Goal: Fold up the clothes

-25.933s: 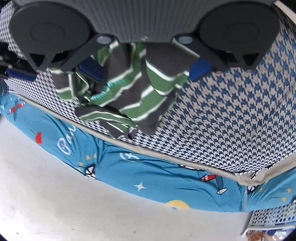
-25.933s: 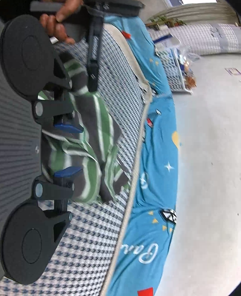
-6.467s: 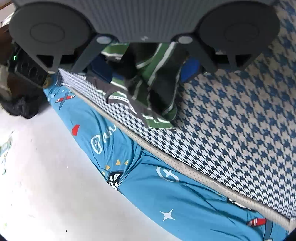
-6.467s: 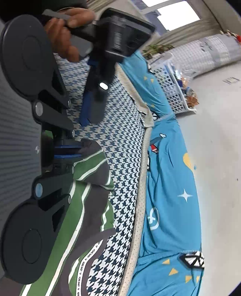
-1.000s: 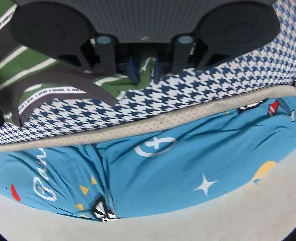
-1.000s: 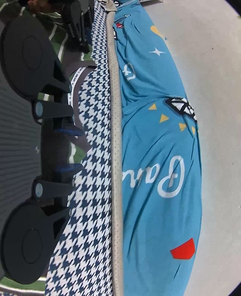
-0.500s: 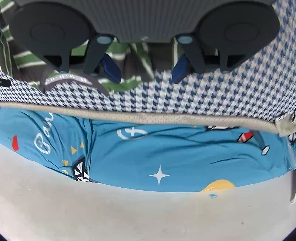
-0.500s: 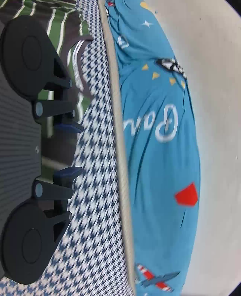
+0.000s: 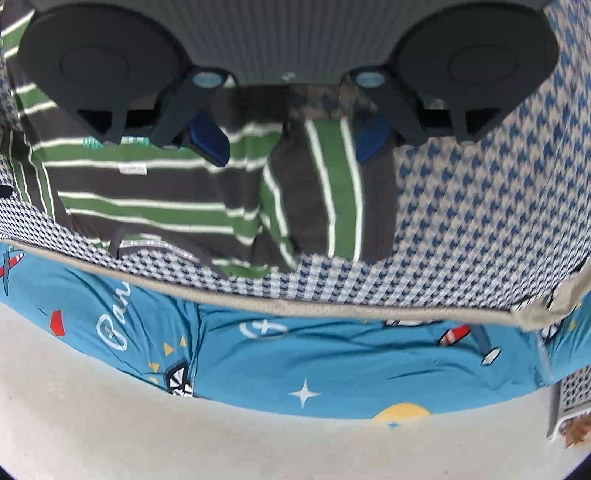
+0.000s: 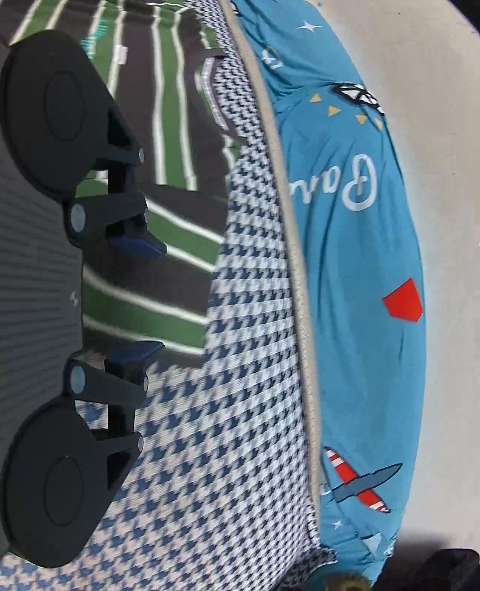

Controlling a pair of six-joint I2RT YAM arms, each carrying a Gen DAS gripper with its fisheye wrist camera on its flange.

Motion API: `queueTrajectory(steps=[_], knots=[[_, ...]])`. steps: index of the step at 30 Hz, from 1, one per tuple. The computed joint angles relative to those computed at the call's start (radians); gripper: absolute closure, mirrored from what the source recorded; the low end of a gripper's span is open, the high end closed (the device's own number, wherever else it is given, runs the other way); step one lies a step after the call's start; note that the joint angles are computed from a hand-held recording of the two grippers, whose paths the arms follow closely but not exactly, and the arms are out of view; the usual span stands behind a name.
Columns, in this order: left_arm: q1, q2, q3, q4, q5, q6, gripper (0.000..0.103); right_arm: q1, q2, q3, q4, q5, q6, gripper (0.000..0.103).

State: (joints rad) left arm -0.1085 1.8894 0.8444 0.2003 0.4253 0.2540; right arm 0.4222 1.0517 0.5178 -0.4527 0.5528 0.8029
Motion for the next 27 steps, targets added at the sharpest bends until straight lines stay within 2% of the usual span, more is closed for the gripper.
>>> queueTrajectory(steps=[4,6,10,11,14,15,18,22,27], knots=[[0.039,-0.030,-0.070,0.011,0.014,0.012,0.023,0.050,-0.067,-0.024,-0.081,-0.013,0.074,0.046],[0.057,-0.041,-0.099,0.017,0.022,0.017,0.023,0.054,-0.095,-0.044,-0.086,-0.055,0.101,0.041],[0.090,-0.060,-0.147,0.030,0.036,0.029,0.023,0.080,-0.069,-0.063,-0.067,-0.080,0.124,0.041],[0.097,-0.065,-0.157,0.033,0.041,0.030,0.023,0.089,-0.053,-0.063,-0.056,-0.080,0.121,0.044],[0.119,-0.080,-0.185,0.039,0.056,0.034,0.023,0.118,0.005,-0.050,-0.040,-0.063,0.121,0.078],[0.126,-0.085,-0.193,0.039,0.062,0.037,0.022,0.125,0.012,-0.047,-0.040,-0.052,0.122,0.084],[0.140,-0.087,-0.204,0.028,0.060,0.051,0.022,0.148,0.025,-0.035,-0.061,-0.006,0.151,0.091],[0.161,-0.085,-0.214,0.022,0.066,0.069,0.022,0.184,0.004,-0.016,-0.151,0.098,0.260,0.093],[0.180,-0.084,-0.241,0.010,0.068,0.109,0.022,0.165,0.022,-0.007,-0.154,0.083,0.251,0.091]])
